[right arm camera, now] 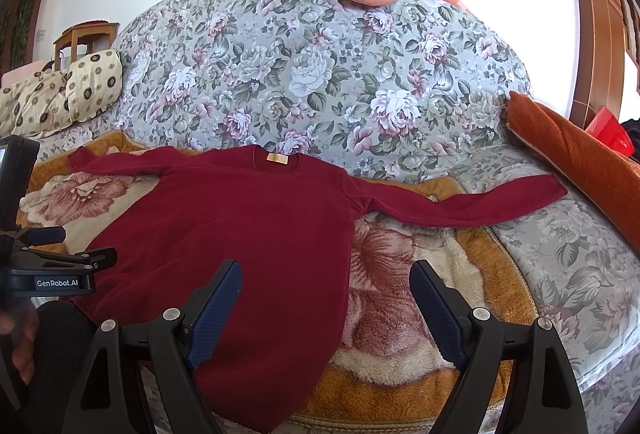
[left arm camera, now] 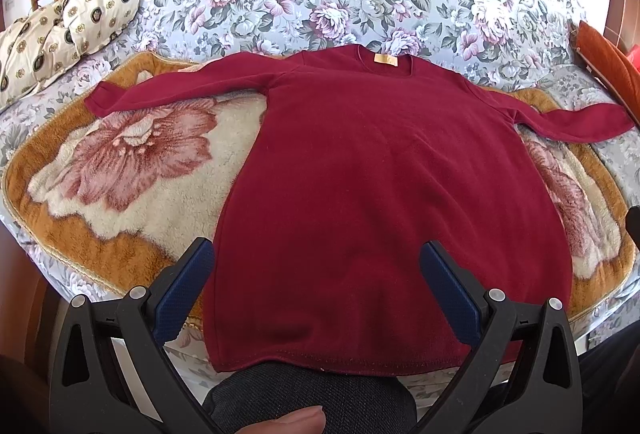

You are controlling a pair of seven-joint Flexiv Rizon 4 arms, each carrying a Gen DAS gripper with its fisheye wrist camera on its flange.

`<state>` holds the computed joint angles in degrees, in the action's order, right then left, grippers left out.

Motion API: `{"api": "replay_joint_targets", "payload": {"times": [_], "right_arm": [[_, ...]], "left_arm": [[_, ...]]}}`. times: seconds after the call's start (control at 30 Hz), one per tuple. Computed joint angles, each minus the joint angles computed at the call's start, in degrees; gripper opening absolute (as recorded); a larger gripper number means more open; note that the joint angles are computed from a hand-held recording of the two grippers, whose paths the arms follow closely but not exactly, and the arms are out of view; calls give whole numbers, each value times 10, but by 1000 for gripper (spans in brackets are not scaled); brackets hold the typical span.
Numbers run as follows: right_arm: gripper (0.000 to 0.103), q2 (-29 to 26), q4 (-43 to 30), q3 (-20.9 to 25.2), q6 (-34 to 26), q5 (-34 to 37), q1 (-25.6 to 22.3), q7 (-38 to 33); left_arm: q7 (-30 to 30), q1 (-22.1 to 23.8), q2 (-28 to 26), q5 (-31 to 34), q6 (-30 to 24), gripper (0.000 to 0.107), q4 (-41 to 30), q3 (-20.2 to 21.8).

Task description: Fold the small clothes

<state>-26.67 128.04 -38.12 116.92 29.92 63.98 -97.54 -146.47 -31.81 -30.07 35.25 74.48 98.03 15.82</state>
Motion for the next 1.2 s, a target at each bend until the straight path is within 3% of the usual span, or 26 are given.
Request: {"api": "replay_joint_targets", "payload": {"times": [0.43,0.8,0.97,1.1,1.2], "right_arm": [[84,-5,-4,-19,-11,-9,27,17],[84,-25,-19,-32,-20,-30,43,44],[84,-54,-81,-46,-58,-80,20,52],[84,-74,-184,10,-115,-156,-76,97],[84,-126,-258,18,-135,-177,-117,146]], "left_arm": [[45,30,-4,-68,4,103,12,-32],[73,32,-3,-100,27,103,28,-27],[123,75,-6,-168,62,103,55,-66],[163,106,-6,-226,96,103,84,-97],[198,150,-3,-277,124,103,111,-144]]}}
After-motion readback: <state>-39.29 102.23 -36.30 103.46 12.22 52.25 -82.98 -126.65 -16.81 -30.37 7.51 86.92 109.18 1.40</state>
